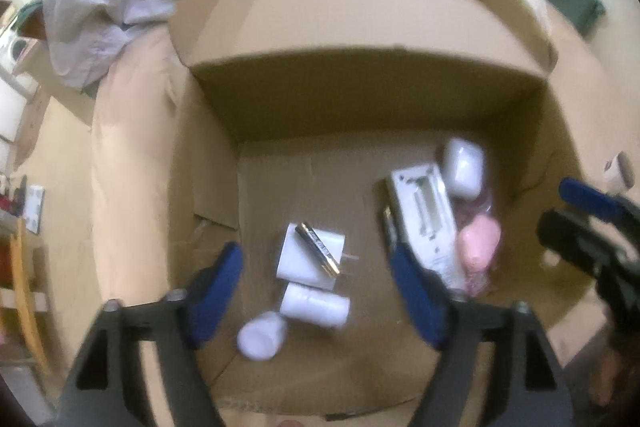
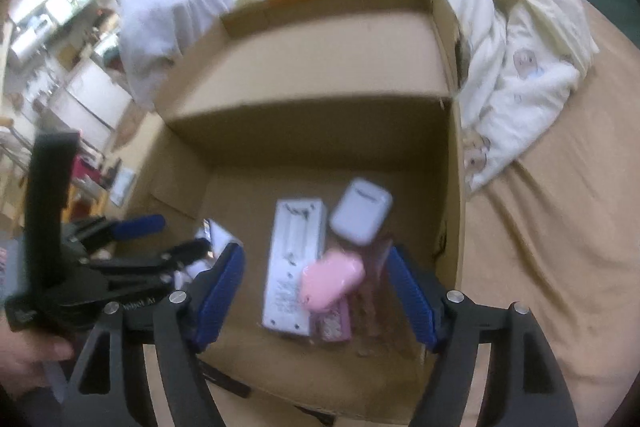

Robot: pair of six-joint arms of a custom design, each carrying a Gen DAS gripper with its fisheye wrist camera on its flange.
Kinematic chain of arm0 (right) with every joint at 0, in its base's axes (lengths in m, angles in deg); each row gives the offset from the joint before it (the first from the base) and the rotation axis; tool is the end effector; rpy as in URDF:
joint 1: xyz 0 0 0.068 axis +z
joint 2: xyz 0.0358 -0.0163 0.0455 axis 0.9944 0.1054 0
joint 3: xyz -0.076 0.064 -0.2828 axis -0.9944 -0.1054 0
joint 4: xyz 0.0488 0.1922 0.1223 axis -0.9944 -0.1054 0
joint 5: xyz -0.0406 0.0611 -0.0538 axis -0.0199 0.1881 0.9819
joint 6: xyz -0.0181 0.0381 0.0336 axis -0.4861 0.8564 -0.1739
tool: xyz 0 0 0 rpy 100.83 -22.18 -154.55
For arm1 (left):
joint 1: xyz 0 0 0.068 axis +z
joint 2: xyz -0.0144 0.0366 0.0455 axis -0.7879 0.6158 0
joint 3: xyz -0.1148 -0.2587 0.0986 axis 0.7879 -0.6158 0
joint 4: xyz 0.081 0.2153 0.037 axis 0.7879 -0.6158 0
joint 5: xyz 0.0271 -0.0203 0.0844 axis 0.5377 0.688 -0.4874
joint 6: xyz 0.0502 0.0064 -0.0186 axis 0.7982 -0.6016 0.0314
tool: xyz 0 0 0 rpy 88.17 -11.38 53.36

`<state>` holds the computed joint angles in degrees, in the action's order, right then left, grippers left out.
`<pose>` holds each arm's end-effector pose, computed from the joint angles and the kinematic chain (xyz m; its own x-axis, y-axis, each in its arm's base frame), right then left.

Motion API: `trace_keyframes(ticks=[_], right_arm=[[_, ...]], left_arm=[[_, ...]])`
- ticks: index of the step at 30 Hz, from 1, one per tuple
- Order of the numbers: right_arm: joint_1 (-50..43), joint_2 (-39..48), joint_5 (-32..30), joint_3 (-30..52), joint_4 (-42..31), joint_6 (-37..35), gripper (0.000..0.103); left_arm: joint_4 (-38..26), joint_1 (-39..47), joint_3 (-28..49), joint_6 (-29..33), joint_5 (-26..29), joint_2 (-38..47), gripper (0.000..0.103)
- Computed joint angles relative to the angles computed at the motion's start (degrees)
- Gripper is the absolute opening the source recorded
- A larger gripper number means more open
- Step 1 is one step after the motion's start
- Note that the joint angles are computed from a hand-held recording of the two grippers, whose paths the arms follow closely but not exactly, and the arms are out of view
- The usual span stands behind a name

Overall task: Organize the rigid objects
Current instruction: 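Withdraw both tools from the box toward the black items beside it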

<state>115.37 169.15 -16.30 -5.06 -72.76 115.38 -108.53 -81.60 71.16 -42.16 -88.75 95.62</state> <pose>0.2545 0.1504 0.2111 -0.8305 0.2949 -0.4725 0.1545 0.9370 0.3132 0.3426 -0.1942 0.2155 -0.8409 0.4460 -0.3066 0.4672 0.8841 0.0049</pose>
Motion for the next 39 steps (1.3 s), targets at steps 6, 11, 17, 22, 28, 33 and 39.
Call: trace_keyframes(ticks=[6,11,17,22,28,33,39], right_arm=[[0.17,-2.90,2.63,-1.98,2.68,0.98,0.103],[-0.27,-4.21,4.09,-2.86,3.06,2.24,0.103],[-0.42,-5.07,5.26,-3.28,3.14,3.72,0.103],[1.81,-6.82,8.87,-3.85,1.91,5.07,0.103],[4.34,-10.51,11.36,-5.12,-0.08,7.36,0.103],[7.10,-12.56,13.38,-5.53,-2.14,9.70,0.103],[11.27,-14.15,13.88,-7.29,-3.19,14.80,0.103]], left_arm=[[-0.02,1.36,0.91,-0.88,1.89,-1.47,0.102],[0.23,2.24,0.75,-1.47,2.79,-2.68,0.102],[0.33,2.99,0.18,-1.05,3.17,-4.87,0.102],[-0.86,4.44,-0.95,-1.14,3.79,-7.63,0.102],[-1.92,6.32,-5.46,-1.17,4.05,-12.00,0.102],[-3.05,8.67,-9.68,-1.04,6.68,-14.92,0.102],[-2.99,10.66,-14.46,-0.94,7.85,-17.19,0.102]])
